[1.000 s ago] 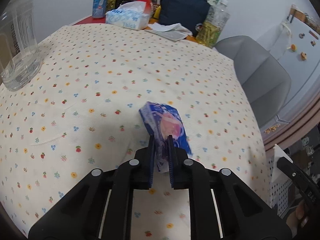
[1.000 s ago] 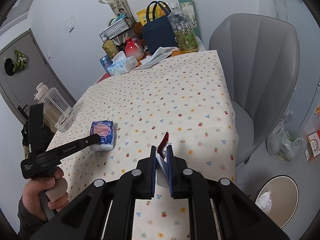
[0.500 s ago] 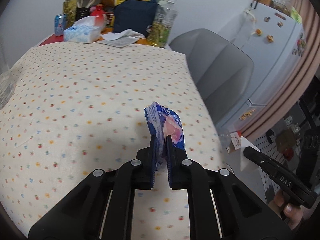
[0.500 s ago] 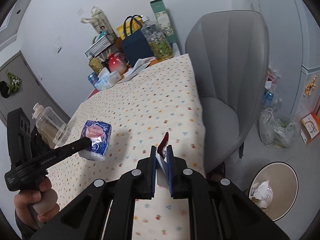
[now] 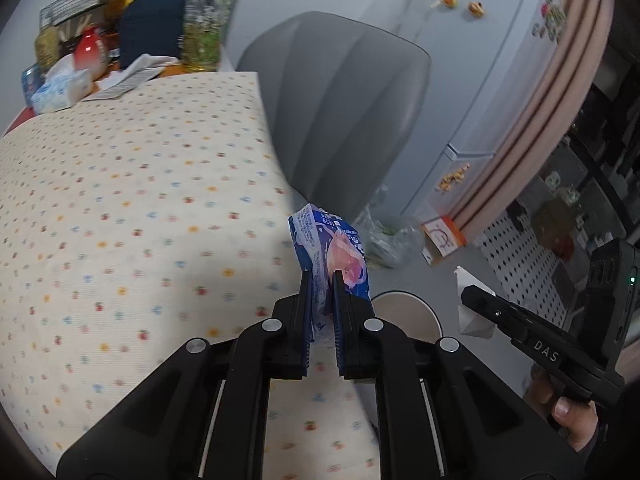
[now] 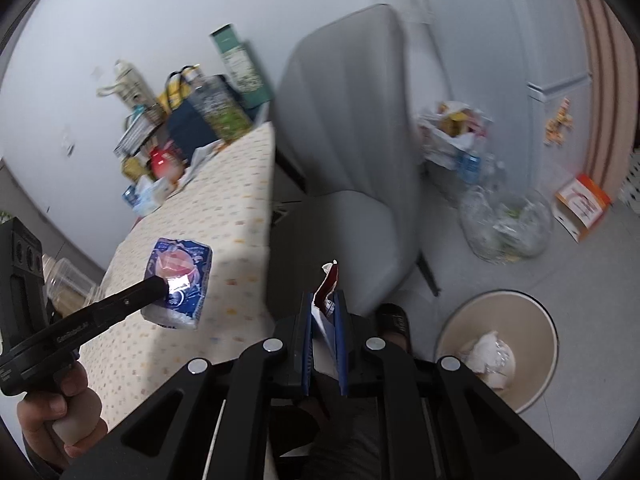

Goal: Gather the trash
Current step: 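Carry the blue packet and white tissue in both tools over the beige bin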

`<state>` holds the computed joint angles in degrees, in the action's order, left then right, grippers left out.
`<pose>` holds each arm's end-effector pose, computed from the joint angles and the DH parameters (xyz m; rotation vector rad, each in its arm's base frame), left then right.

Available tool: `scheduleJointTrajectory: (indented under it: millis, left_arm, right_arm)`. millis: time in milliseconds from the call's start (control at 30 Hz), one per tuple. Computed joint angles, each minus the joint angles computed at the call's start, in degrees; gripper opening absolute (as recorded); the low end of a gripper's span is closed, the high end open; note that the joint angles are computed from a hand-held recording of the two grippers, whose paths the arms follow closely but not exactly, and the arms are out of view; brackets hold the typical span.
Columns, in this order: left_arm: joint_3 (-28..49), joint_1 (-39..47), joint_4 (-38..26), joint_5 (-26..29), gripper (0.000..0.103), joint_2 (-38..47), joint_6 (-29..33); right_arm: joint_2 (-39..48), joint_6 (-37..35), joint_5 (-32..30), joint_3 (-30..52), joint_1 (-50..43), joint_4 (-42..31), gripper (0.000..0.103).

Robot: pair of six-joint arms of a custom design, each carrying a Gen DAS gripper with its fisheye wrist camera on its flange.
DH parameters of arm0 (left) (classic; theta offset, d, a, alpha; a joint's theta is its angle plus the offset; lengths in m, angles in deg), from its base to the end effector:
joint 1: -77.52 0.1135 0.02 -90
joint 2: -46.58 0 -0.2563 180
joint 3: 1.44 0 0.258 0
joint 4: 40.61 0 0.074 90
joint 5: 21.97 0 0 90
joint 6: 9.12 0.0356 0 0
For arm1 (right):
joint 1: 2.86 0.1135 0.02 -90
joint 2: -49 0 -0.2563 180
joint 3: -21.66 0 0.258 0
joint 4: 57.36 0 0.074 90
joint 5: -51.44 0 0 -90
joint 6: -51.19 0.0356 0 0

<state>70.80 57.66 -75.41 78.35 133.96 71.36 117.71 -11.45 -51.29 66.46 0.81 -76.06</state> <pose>0.3059 -0.1173 0.2187 0.3040 2.4559 -0.4447 0.2418 0.0234 0.1741 0.3696 2.3222 0.5282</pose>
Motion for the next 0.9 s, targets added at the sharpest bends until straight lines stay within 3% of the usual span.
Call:
scheduleJointTrajectory:
  millis: [400, 833, 900]
  left_arm:
    - [6.6, -11.8, 0.1, -5.2, 0.01, 10.7, -3.1]
    - [16.0, -18.8, -2.1, -8.1, 0.01, 22.5, -4.3]
    - [17.4, -19.1, -2.6, -8.1, 0.01, 24.1, -4.3]
  right_arm:
    - [2.8, -5.9, -10.1, -7.9, -17.5, 5.2, 0.011]
    - [21.0, -11.5, -17.0, -6.0, -30.9, 14.6, 0.014]
    - [23.5, -12.2, -17.6, -5.1, -31.7, 15.3, 0.019]
